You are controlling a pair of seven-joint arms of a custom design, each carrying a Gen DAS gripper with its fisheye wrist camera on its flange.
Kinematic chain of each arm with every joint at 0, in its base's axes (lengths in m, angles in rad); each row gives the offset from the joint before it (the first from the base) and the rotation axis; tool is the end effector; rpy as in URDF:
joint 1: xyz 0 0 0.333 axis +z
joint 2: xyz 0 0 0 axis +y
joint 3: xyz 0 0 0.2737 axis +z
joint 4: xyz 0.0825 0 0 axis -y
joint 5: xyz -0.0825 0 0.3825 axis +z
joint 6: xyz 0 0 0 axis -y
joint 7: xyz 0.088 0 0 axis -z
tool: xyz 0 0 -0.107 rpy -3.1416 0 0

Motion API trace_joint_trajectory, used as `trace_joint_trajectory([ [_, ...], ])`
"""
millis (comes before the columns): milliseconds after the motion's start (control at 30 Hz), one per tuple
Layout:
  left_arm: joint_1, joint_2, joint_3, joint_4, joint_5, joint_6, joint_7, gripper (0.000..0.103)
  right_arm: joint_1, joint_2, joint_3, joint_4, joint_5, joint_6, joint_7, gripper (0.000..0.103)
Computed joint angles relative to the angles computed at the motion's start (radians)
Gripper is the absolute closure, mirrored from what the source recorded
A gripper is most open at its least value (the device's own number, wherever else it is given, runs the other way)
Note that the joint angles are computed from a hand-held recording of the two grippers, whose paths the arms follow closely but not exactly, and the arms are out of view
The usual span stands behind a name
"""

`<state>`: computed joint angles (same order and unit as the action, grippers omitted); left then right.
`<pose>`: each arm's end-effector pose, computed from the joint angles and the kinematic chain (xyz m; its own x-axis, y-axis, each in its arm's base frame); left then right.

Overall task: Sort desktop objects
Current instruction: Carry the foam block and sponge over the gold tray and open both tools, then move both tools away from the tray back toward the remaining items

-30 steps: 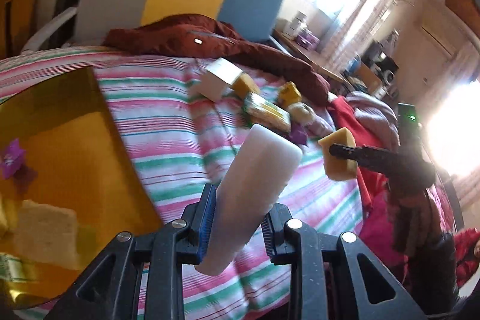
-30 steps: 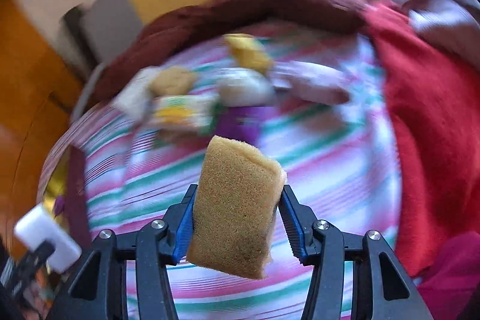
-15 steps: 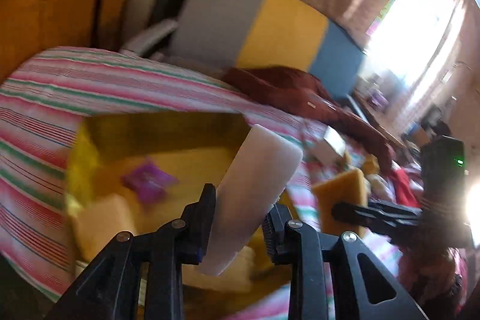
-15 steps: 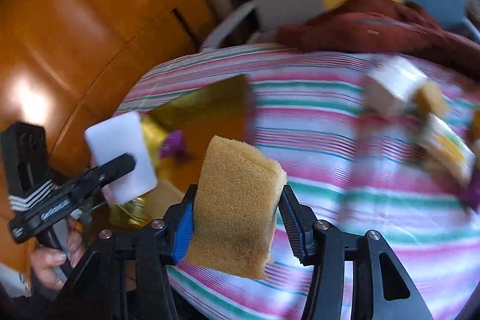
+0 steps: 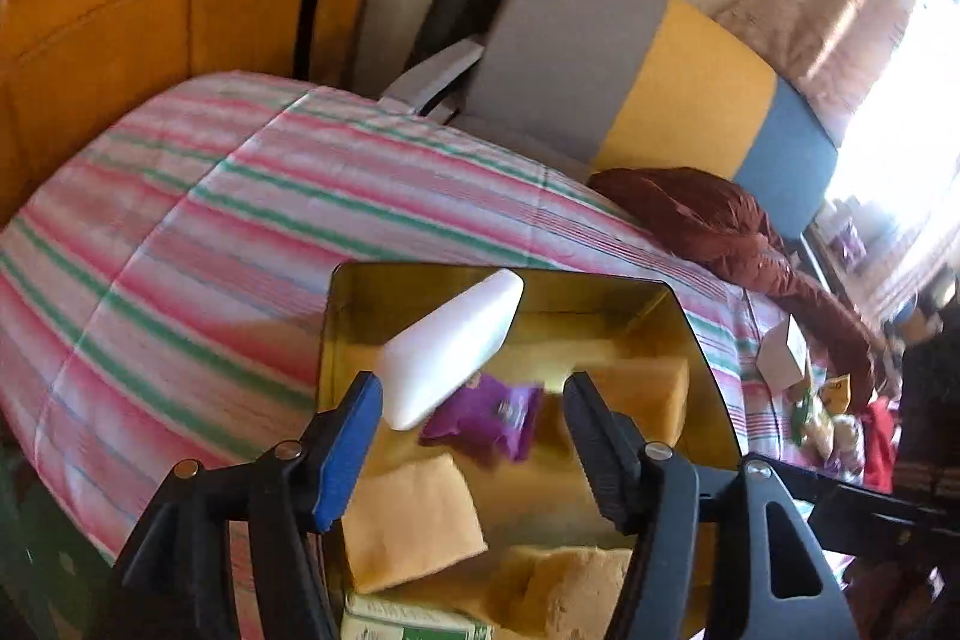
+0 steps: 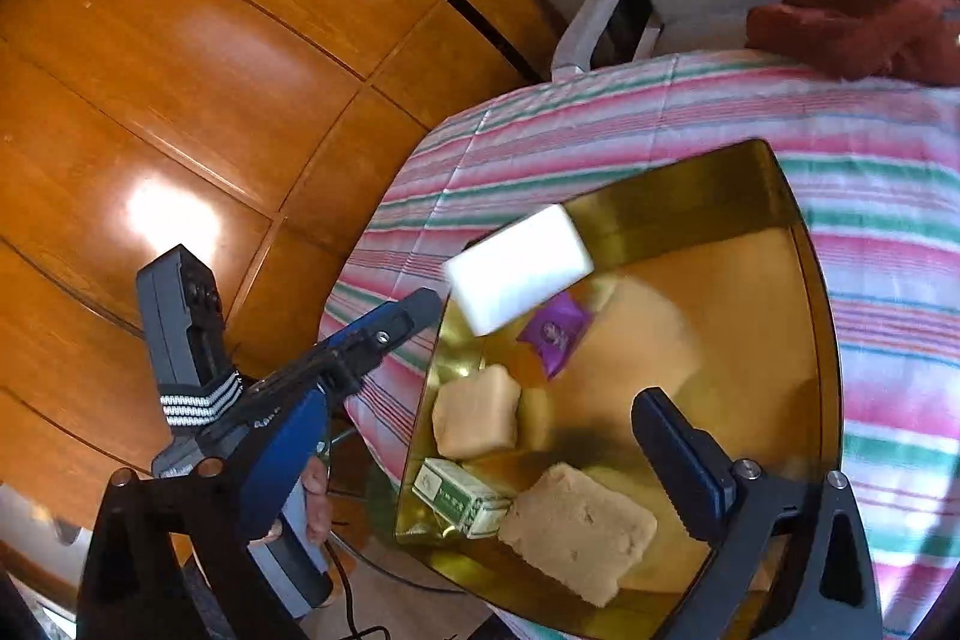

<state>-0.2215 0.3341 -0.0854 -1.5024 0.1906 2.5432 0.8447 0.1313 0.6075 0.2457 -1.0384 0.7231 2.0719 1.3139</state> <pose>0.6639 -0.2040 0.5200 0.1968 -0.9306 0.3087 -0.7351 -0.3484 -0.5816 0.6913 0.2475 0.5293 0.4149 -0.6183 -0.6675 -0.8886 -0.1179 -0.4432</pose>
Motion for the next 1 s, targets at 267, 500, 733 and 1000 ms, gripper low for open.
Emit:
trace_joint_trajectory([
  [267,-0.045,-0.139,-0.001,-0.189,0.178,0.061,-0.189,0.040,-0.017,-0.189,-0.045,-0.298,0.006,0.137,-0.052,0.001],
  [500,-0.091,-0.140,-0.037,-0.140,0.338,0.005,-0.245,0.039,0.016,-0.358,-0.099,-0.523,-0.071,0.304,-0.107,0.001],
  [733,-0.133,-0.094,-0.061,-0.056,0.355,-0.044,-0.193,0.039,0.035,-0.471,-0.151,-0.681,-0.176,0.436,-0.093,0.000],
  [1000,-0.185,-0.036,-0.067,0.018,0.334,-0.078,-0.107,0.039,0.020,-0.539,-0.203,-0.792,-0.268,0.496,-0.019,0.000],
])
